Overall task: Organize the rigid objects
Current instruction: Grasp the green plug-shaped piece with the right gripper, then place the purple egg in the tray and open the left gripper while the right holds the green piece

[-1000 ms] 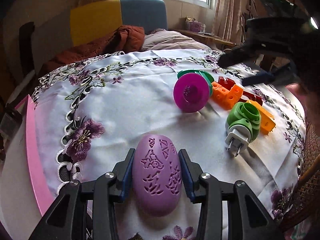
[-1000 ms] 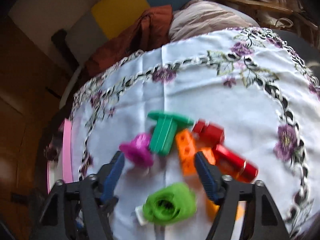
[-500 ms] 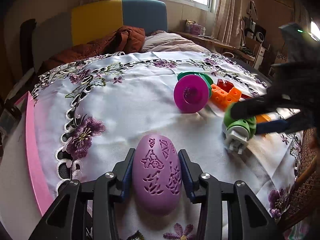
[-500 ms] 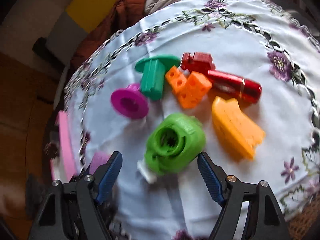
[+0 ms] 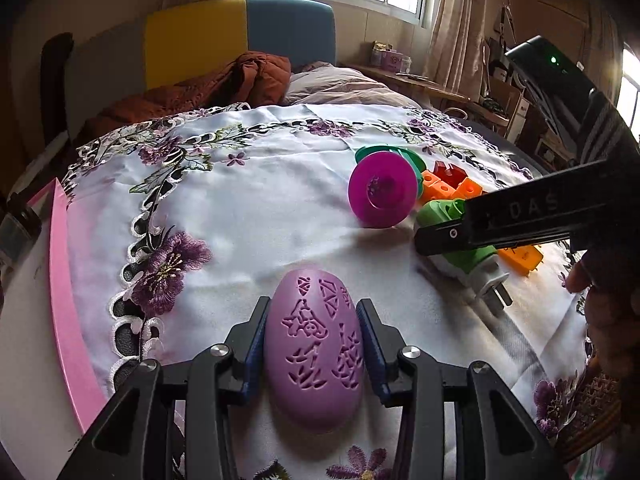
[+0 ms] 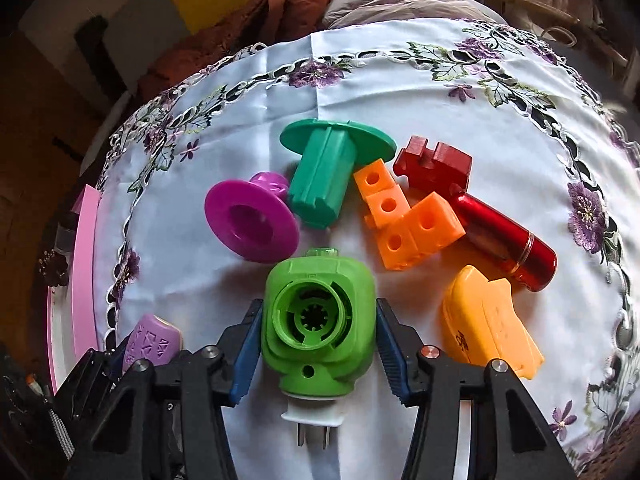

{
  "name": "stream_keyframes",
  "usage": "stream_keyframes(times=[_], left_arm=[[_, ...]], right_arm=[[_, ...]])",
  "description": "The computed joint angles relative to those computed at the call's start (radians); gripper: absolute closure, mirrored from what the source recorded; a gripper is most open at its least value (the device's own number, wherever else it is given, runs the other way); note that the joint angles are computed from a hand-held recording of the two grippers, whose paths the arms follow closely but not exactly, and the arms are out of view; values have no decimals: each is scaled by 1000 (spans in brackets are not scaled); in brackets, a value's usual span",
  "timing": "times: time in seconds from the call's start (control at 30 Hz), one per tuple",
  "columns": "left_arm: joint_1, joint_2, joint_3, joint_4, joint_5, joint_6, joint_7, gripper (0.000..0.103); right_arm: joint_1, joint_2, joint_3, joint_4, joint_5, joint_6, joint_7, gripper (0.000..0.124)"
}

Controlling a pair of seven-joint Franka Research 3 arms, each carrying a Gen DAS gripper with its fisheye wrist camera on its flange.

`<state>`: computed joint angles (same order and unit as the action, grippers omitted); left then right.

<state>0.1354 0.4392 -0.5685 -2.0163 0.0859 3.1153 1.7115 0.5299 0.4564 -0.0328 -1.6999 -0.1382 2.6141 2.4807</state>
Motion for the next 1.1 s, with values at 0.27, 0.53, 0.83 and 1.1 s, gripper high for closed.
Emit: stream_keyframes(times=[0.27,0.53,0.83,1.1], left_arm=[[157,30,-170,25,-115,-90,72,61],[322,10,-342,-4,-333,-136,206,61],[415,-86,-421,-59,-524,-127,338,61],[400,-192,-301,-63,-654,-125,304,61]], right_arm=[[20,24,-10,52,-58,-83,-20,70],[26,23,-14,50,-87,-78,-10,70],[33,27,-17,59,-121,-94,-5,70],[36,27,-18,60,-134,-96,2,70]])
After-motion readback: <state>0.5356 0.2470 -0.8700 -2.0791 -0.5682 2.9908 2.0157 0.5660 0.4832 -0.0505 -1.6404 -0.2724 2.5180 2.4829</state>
